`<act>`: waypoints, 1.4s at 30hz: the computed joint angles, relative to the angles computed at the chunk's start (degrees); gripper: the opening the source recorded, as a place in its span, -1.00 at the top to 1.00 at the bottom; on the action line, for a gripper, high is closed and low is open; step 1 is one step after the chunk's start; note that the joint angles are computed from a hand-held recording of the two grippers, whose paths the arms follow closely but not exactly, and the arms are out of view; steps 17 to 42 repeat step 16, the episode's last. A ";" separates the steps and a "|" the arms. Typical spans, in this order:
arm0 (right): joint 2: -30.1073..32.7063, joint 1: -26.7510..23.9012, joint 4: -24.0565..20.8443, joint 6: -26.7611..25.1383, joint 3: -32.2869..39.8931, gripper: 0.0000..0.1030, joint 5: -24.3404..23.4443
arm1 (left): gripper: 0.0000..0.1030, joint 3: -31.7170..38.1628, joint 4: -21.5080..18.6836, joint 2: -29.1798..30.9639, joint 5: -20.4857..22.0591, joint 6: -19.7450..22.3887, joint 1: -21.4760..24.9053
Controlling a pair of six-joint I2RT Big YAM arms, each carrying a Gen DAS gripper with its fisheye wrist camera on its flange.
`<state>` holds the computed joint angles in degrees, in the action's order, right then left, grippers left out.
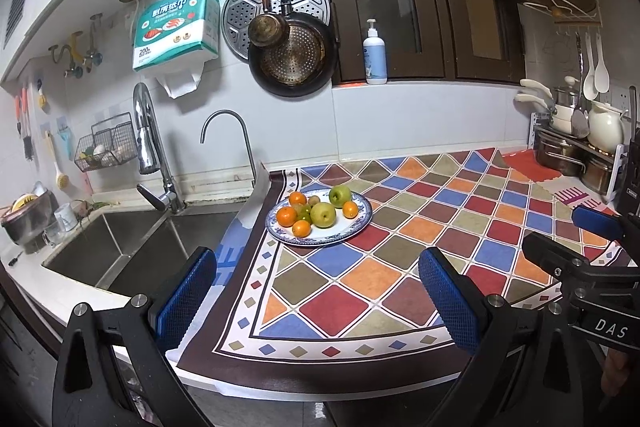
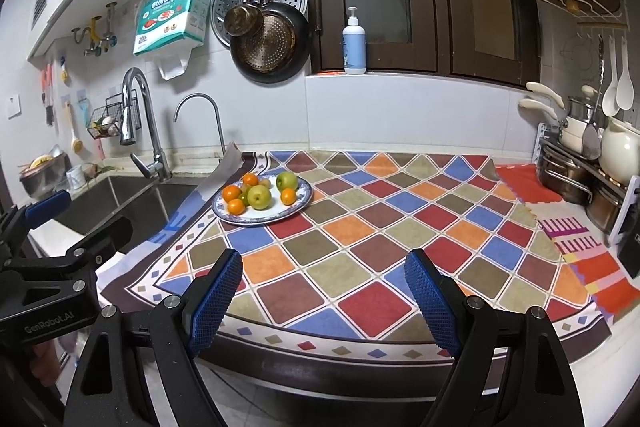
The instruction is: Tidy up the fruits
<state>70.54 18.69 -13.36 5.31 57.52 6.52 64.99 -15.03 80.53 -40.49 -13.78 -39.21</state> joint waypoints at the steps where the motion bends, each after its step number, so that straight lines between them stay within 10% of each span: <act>1: 0.04 -0.04 0.04 0.02 0.01 -0.63 -0.08 | -1.00 0.04 -0.09 0.02 0.04 -0.05 0.01; 42: -0.12 -0.90 -0.76 0.42 0.26 -0.63 -0.80 | -1.00 2.19 -1.33 1.61 0.81 0.31 0.23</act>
